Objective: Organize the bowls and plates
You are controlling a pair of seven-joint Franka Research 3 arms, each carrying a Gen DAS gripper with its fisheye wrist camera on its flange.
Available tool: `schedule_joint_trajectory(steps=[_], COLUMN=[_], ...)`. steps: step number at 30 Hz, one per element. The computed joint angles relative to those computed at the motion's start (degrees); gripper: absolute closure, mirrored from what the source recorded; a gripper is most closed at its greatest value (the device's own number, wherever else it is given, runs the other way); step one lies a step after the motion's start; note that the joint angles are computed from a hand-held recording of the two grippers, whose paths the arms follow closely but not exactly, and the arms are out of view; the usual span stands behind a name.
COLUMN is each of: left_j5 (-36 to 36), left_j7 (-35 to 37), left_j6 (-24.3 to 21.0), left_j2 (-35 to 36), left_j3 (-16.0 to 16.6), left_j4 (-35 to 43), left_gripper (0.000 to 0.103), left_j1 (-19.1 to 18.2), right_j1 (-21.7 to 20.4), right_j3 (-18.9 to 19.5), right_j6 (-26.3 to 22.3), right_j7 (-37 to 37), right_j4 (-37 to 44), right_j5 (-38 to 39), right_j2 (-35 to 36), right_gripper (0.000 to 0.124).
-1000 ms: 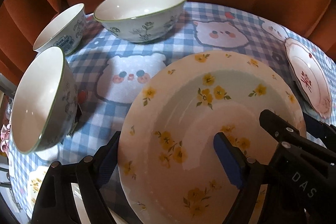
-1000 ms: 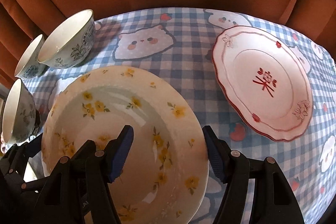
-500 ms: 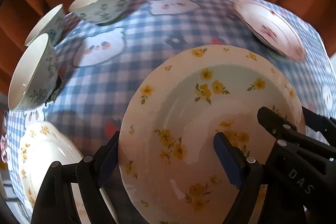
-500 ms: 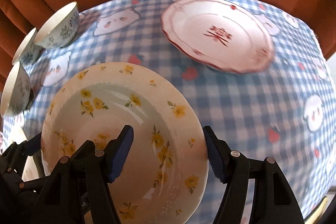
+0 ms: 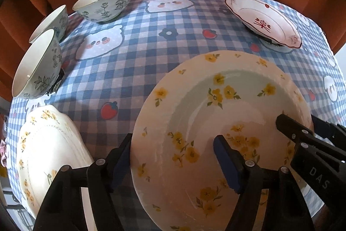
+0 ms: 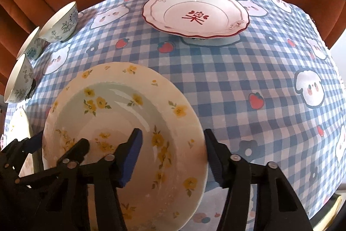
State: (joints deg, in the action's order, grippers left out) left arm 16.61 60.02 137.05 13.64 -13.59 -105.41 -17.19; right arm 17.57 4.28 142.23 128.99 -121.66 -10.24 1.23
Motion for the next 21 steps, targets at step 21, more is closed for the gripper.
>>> schedule_joint_trajectory(steps=[21], left_j5=[-2.8], left_j7=[-1.8], left_j6=[-4.0], left_j2=[-2.7], left_j3=[-0.4], left_j4=[-0.3], left_gripper=[0.030], left_j1=[0.4], right_j1=[0.4], right_j3=[0.6], right_j6=[-4.4], right_j7=[-0.3], right_j4=[1.2], right_j5=[-0.6], right_j2=[-1.8], right_gripper=[0.070])
